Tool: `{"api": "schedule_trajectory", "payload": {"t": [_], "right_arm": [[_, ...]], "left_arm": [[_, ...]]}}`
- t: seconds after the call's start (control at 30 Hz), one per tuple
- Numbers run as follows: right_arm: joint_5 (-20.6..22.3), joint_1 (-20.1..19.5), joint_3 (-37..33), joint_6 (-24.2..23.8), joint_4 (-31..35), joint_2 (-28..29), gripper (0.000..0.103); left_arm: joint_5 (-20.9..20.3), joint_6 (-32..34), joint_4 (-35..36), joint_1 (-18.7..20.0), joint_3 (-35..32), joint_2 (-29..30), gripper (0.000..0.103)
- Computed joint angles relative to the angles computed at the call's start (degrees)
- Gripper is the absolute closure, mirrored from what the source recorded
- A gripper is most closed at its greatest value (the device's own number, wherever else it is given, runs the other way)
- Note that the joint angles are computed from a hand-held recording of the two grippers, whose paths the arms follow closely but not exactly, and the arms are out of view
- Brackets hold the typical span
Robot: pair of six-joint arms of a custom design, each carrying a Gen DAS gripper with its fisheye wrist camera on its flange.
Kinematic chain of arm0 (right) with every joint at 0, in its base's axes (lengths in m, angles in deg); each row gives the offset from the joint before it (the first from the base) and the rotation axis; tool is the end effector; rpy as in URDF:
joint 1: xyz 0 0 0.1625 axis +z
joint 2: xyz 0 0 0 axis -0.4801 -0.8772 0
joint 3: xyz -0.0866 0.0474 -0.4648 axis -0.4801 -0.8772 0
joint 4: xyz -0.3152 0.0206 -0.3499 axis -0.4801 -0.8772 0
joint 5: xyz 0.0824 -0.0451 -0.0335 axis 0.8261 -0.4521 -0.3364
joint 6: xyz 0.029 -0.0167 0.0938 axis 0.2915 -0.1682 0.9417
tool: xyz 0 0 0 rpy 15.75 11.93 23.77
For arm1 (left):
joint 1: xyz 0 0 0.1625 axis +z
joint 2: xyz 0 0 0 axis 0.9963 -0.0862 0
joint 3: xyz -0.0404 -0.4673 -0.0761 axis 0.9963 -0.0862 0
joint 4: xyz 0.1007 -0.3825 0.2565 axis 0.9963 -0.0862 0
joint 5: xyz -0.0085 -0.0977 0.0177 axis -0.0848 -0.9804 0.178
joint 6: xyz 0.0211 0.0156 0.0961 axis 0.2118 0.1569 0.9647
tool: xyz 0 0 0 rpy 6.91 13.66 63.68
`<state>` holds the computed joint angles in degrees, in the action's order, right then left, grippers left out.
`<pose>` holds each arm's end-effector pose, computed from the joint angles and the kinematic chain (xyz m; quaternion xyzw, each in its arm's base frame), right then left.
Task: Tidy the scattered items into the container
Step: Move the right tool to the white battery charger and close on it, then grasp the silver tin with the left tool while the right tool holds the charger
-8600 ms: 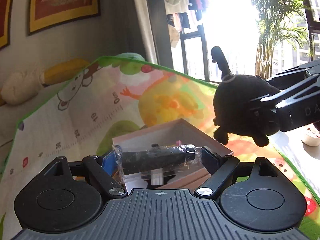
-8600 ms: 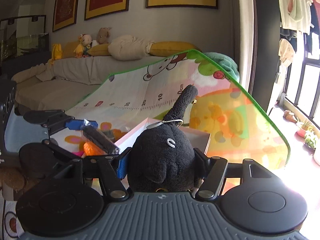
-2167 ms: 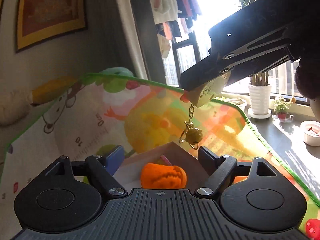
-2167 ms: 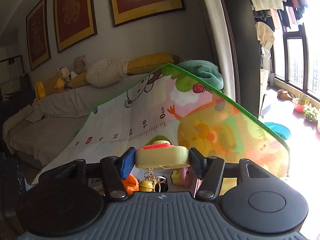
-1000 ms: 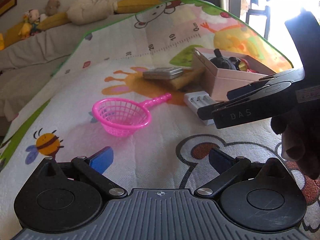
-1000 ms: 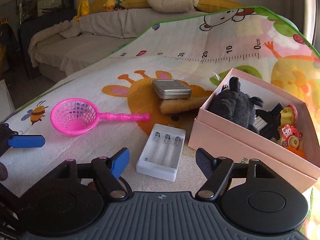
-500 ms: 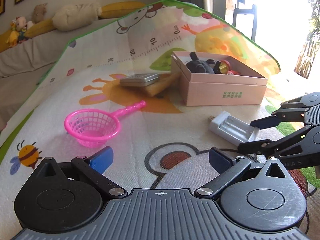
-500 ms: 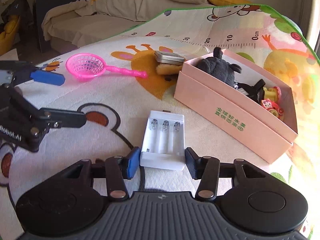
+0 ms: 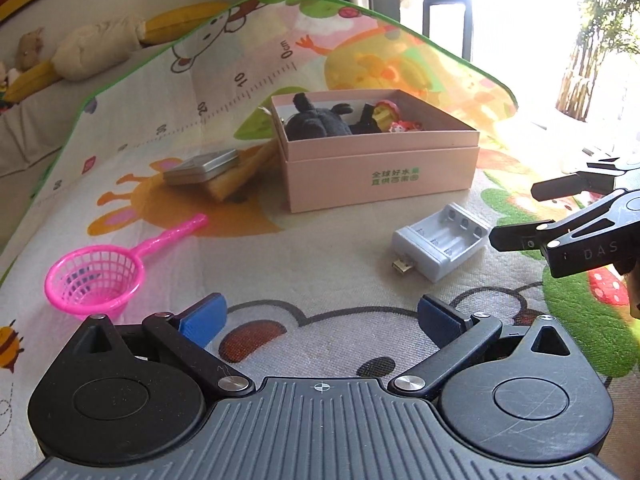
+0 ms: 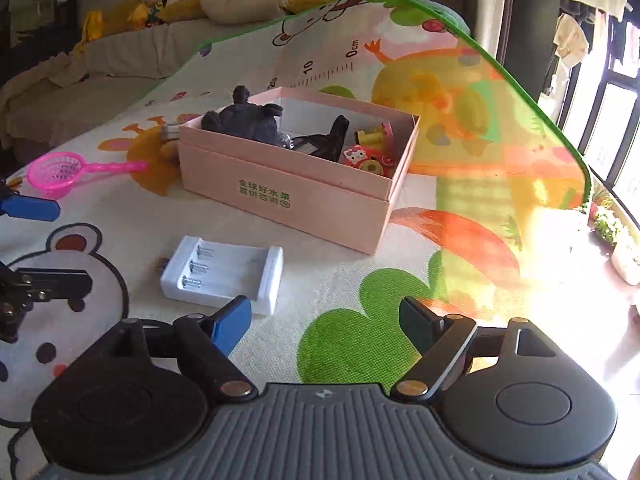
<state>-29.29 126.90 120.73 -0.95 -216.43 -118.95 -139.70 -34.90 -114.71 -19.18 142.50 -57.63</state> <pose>0.1933 -0.7434 0.1453 0.2486 -0.8329 0.3642 0.3345 -0.1355 -0.7464 0.1674 0.3665 0.8370 -0.3107 0.2620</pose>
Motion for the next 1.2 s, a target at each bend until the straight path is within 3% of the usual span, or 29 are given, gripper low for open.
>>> {"api": "schedule_trajectory", "payload": {"t": [0.1, 0.2, 0.33, 0.37, 0.4, 0.6, 0.7, 0.83, 0.93, 1.03, 1.13, 1.2], "right_arm": [[3.05, 0.78, -1.40, 0.21, 0.71, 1.74, 0.003], [1.69, 1.63, -5.02, 0.47, 2.84, 4.78, 0.002], [-0.93, 2.16, -8.52, 1.37, 4.75, 8.03, 0.002], [-1.56, 2.23, -8.79, 0.95, 4.84, 8.42, 0.008], [-0.74, 2.15, -8.35, 0.87, 4.39, 8.23, 0.012], [0.18, 1.62, -4.28, 1.79, 3.18, 5.63, 0.012], [0.00, 1.46, -1.91, 2.31, 1.10, 4.55, 0.012], [-0.05, 1.41, -1.43, 3.35, 0.06, 4.52, 0.012], [-0.09, 1.32, -1.79, 4.23, 0.94, 4.59, 0.012], [0.47, 1.09, -1.58, 5.44, 1.64, 4.23, 0.012], [0.66, 1.04, -1.48, 5.80, 1.57, 4.14, 0.012], [0.87, 0.98, -1.39, 6.01, 1.65, 4.04, 0.012]], "left_arm": [[1.87, -0.41, -0.56, 0.11, -0.17, 0.11, 0.000], [3.22, -1.36, -0.58, 0.43, -0.28, -0.25, 0.000], [3.82, -1.77, -1.60, 0.75, -0.65, -0.32, 0.000], [3.90, -2.02, -1.71, 0.85, -0.88, -0.23, 0.000], [4.00, -2.28, -1.64, 0.95, -1.18, -0.08, 0.000], [3.41, -2.13, -2.22, 1.36, -6.53, 2.73, 0.000], [3.00, -8.00, 0.40, 1.89, -13.38, 5.29, 0.000], [3.59, -15.73, 9.78, 2.79, -27.16, 11.12, 0.000], [4.42, -22.64, 21.70, 3.52, -39.73, 16.63, 0.000], [1.97, -29.82, 35.88, 4.85, -52.54, 22.21, 0.000], [5.15, -34.25, 43.32, 5.22, -62.03, 27.41, 0.000], [4.65, -37.32, 47.68, 5.67, -65.51, 29.04, 0.000]]}}
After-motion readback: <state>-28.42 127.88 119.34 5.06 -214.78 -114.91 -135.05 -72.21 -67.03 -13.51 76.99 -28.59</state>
